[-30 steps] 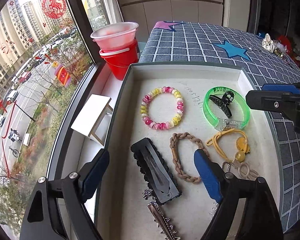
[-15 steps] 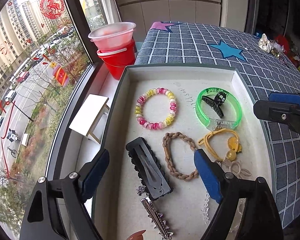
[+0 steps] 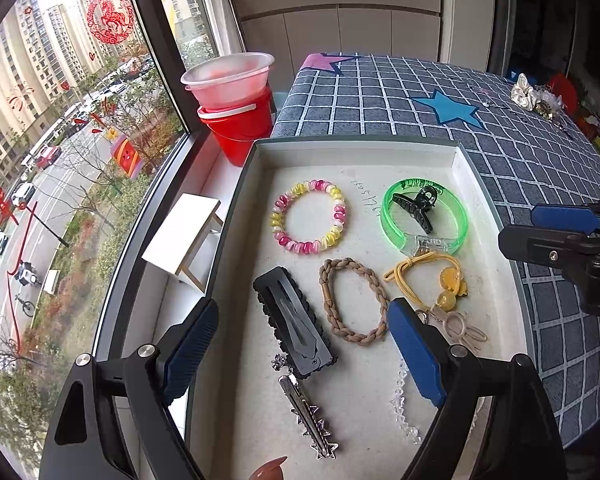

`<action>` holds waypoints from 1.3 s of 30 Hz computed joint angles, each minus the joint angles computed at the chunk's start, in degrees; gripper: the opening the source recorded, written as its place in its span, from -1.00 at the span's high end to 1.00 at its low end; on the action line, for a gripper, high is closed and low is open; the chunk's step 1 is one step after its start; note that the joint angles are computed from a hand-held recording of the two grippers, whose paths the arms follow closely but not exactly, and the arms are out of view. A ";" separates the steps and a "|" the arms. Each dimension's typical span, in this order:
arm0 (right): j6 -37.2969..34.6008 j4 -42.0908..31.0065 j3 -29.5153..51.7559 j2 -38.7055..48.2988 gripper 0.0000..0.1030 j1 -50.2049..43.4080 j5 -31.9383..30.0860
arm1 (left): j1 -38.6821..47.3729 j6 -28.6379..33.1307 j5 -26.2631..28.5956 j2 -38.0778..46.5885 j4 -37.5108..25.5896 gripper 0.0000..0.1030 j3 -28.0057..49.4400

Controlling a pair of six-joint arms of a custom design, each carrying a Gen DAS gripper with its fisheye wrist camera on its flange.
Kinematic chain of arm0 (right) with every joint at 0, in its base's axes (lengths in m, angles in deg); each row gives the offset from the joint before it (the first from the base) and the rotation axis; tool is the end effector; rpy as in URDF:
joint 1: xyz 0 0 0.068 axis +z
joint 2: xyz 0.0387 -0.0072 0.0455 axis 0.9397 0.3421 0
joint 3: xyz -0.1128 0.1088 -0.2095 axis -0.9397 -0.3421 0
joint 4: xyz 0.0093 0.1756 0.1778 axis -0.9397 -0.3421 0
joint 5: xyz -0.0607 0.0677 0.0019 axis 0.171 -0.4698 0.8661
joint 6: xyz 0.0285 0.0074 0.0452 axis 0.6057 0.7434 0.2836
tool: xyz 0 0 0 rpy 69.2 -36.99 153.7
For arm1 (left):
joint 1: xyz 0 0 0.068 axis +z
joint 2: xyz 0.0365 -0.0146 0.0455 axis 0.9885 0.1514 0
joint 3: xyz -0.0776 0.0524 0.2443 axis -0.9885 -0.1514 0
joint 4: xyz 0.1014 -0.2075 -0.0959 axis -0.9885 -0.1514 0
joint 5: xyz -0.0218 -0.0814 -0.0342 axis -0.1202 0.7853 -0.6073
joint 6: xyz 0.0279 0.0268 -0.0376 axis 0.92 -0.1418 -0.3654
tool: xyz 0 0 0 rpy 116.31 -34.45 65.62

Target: Organize jewelry

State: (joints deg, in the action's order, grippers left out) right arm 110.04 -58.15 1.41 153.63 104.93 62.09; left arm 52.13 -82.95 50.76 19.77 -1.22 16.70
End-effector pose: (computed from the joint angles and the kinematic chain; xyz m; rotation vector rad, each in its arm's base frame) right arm 0.2755 0.1875 0.1868 0.0070 2.6379 0.2655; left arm 0.2807 -0.1481 0.1661 0.4578 2.4905 0.0314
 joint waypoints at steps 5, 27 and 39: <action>0.62 -0.69 -0.82 -1.33 -0.28 0.65 0.86 | 0.64 -0.92 1.21 -1.64 0.22 -1.00 -1.13; 3.41 -11.22 2.51 -5.37 -0.60 6.83 7.27 | -1.94 -4.22 -1.88 -13.80 -8.27 -1.00 -5.16; 4.10 -15.94 4.86 -6.35 -0.63 10.65 11.20 | -2.64 -5.24 -1.94 -18.66 -12.19 -1.00 -6.45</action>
State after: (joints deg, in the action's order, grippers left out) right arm 114.13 -74.09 6.27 147.29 115.58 73.28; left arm 49.49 -88.20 48.82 1.11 -13.42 10.25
